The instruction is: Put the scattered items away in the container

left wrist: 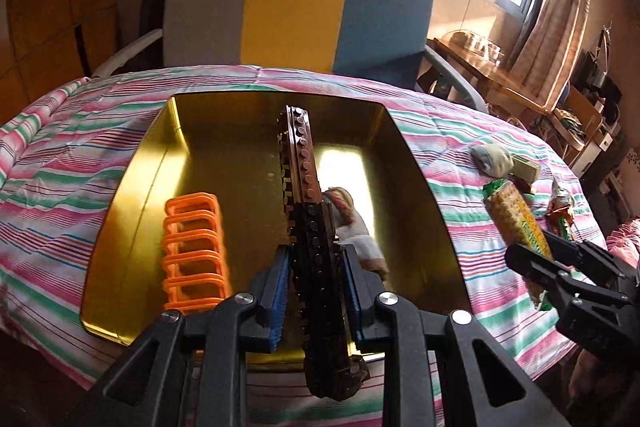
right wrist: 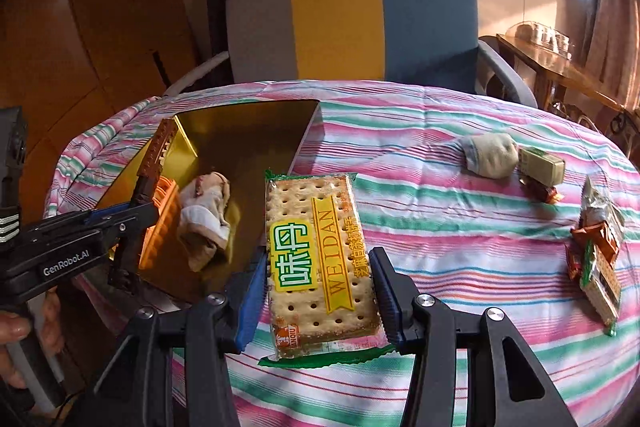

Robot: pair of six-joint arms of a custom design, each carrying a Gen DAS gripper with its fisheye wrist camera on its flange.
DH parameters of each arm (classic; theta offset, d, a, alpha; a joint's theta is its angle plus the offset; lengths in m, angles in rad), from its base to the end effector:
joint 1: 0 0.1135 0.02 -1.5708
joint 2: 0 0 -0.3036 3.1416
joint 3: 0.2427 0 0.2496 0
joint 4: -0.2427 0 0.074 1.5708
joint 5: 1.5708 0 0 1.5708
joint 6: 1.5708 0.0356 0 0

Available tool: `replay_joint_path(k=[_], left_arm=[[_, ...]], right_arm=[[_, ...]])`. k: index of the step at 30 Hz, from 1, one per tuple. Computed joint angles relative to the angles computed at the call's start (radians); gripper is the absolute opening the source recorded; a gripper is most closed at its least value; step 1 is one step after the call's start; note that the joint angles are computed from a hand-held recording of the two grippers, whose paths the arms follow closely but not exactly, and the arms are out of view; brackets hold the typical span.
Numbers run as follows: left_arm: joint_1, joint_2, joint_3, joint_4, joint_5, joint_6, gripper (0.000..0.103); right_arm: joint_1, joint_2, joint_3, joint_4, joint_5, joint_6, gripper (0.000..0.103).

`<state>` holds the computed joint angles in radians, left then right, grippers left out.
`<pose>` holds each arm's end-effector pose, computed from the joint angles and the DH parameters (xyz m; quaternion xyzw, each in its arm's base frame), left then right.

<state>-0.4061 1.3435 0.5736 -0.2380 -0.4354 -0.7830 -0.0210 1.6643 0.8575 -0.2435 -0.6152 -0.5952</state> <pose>0.2117 -0.0747 0.1938 -0.2346 0.9101 0.0200 0.3409 0.3109 0.0140 0.1929 -0.3355 0.8612 0.2044 0.3224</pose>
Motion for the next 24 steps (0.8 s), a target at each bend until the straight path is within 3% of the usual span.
replay_joint_path(k=[7,14,24], left_arm=[[0.156,-0.035,-0.046,0.032,0.057,0.089,0.024],[0.236,0.015,-0.043,0.066,0.079,0.171,0.024],[0.287,0.083,-0.033,0.107,0.124,0.160,0.027]], right_arm=[[0.179,-0.023,0.024,0.026,0.015,0.079,0.050],[0.328,0.065,0.071,0.067,0.117,0.149,0.050],[0.394,0.185,0.152,0.071,0.212,0.209,0.050]])
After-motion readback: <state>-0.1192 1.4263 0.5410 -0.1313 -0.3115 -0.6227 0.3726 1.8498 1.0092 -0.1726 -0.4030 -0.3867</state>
